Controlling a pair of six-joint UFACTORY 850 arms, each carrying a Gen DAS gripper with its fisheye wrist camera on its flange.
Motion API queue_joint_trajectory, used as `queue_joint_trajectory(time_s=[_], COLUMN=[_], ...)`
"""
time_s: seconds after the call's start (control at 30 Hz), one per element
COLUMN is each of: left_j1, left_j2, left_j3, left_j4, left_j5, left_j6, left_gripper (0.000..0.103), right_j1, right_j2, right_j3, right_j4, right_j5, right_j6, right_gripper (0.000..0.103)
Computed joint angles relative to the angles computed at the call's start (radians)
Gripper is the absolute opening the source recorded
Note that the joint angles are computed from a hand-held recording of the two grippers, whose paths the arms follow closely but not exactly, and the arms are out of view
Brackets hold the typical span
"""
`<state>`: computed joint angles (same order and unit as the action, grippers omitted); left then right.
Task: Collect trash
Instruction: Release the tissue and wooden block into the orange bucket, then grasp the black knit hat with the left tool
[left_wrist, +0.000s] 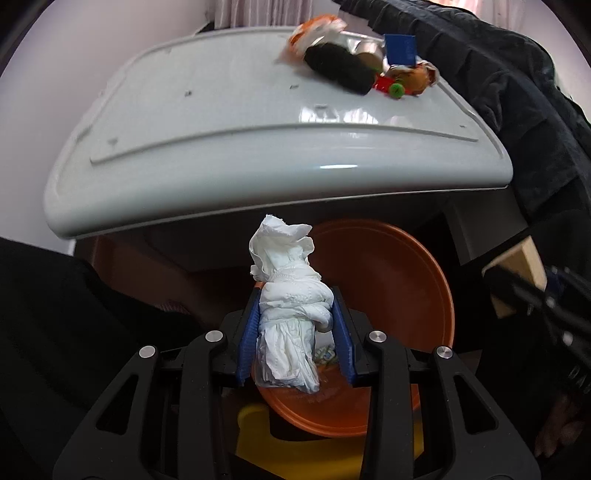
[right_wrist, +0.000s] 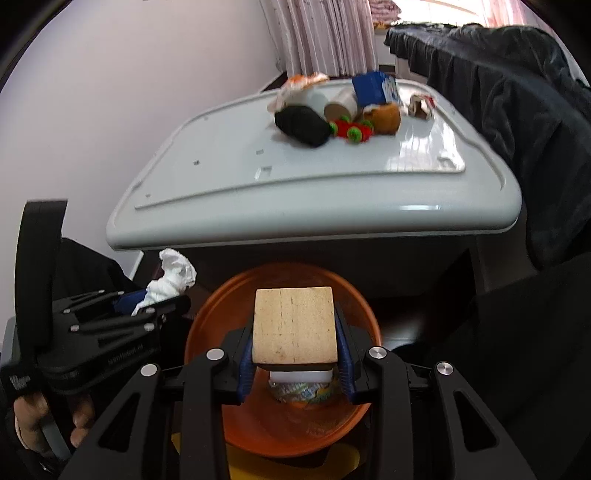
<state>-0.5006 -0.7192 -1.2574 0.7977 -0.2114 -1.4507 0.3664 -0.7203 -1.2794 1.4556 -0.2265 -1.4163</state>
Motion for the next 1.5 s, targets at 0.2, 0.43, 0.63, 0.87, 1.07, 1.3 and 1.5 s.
queue_joint_trajectory(time_s=[0.2, 0.43, 0.63, 0.87, 1.07, 1.3, 1.5], left_j1=[0.006, 0.014, 0.008, 0.006, 0.013, 0.065, 0.109], left_j2=[-0.022, -0.03, -0.03, -0.019, -0.02, -0.015, -0.128], left_j3=[-0.013, -0.014, -0.023, -0.015, -0.016, -0.057, -0.311], left_j4=[-0.185, -0.288, -0.235, -0.117, -0.146, -0.215, -0.191], left_j5=[0.012, 0.018, -0.007, -0.015, -0.009, 0.01, -0.06], left_j6=[0.169, 0.264, 0.231, 0.101, 0.123, 0.183, 0.15], left_gripper=[0.035, 0.035, 0.048, 0.067, 0.067, 0.069, 0.08], right_j1=[0.001, -0.005, -0.005, -0.014, -0.028, -0.051, -0.074], right_j2=[-0.029, -0.056, -0.042, -0.038, -0.045, -0.08, -0.132], right_j3=[-0.029, -0.056, -0.039, -0.033, -0.048, -0.129, -0.217], right_j4=[-0.18, -0.315, -0.256, -0.183, -0.173, -0.146, -0.053], right_j5=[-0.016, -0.047, -0.02, -0.013, -0.029, 0.014, 0.096], right_j6=[0.176, 0.324, 0.274, 0.223, 0.234, 0.216, 0.165], right_gripper=[0.036, 0.036, 0.064, 0.064, 0.064, 0.074, 0.083])
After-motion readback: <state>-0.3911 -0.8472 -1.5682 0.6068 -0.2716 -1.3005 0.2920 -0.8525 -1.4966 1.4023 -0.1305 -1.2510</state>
